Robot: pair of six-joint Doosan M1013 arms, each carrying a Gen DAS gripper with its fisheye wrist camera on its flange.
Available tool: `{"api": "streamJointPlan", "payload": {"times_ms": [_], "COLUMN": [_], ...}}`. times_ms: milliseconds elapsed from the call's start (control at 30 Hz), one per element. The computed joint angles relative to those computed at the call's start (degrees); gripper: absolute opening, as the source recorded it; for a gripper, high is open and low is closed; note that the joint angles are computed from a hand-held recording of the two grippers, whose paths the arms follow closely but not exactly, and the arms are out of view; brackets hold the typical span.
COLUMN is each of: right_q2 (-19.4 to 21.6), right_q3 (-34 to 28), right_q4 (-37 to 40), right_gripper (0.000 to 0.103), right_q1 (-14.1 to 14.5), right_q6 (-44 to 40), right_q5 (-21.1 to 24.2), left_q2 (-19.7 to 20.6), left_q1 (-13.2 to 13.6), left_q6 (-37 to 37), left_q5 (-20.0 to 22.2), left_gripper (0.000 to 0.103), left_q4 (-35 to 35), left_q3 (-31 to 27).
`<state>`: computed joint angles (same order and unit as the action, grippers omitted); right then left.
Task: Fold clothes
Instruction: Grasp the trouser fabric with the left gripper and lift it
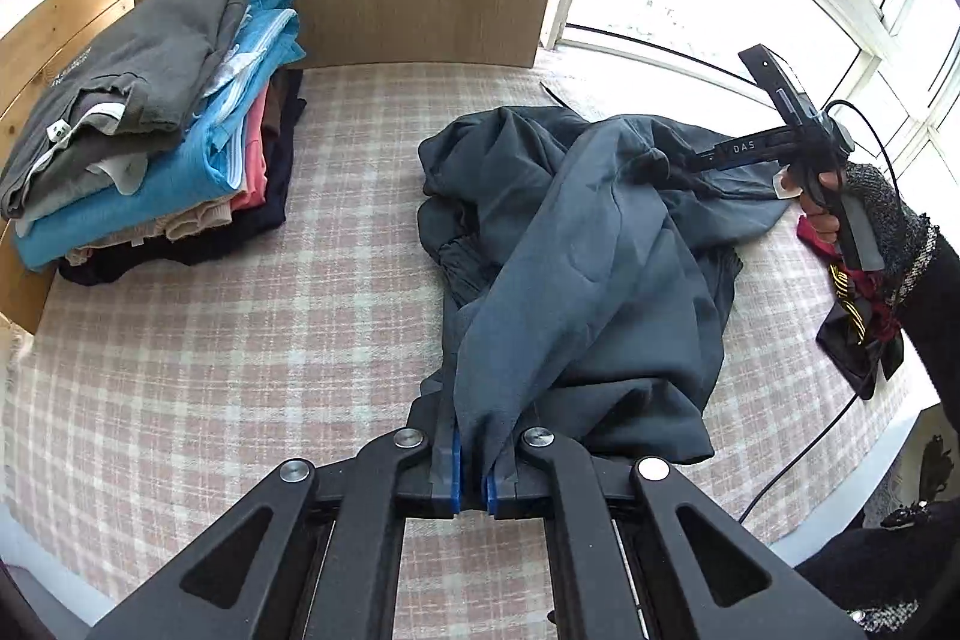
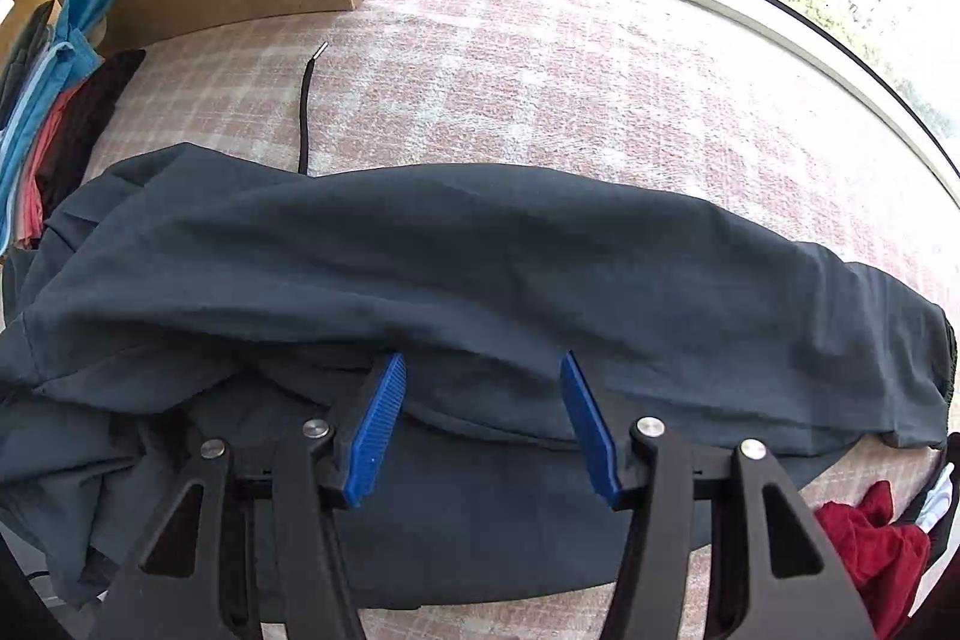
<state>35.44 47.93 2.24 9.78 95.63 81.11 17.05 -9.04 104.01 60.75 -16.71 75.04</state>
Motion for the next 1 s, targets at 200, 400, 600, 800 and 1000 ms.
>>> {"api": "streamJointPlan", "payload": {"times_ms": [200,400,600,800,1000], "right_q2": [0.6,2.0,3.1,7.7,-2.0], "right_q3": [-0.3,-5.3,-17.8,-40.6,-26.1], "right_q4": [0.6,5.6,5.8,7.1,7.4], "right_gripper": [0.051,0.004,0.002,0.001,0.004], "right_q1": [1.6,0.1,-0.1,0.8,-0.8], "right_q6": [-9.6,-6.9,-5.6,-8.5,-10.4], "right_q5": [-0.5,-0.2,-3.9,-3.7,-6.0], "left_q2": [0.9,2.1,2.4,0.2,-1.6], "left_q1": [0.9,1.3,2.3,2.2,-0.2], "left_q6": [0.0,0.7,1.6,5.8,13.2], "left_q5": [0.2,-1.1,-2.2,-6.9,-2.2], "left_gripper": [0.004,0.004,0.003,0.004,0.004], "left_q4": [-3.1,-4.1,-4.6,-2.0,-1.3], "left_q3": [-1.5,-4.0,-8.6,-17.0,-19.8]}}
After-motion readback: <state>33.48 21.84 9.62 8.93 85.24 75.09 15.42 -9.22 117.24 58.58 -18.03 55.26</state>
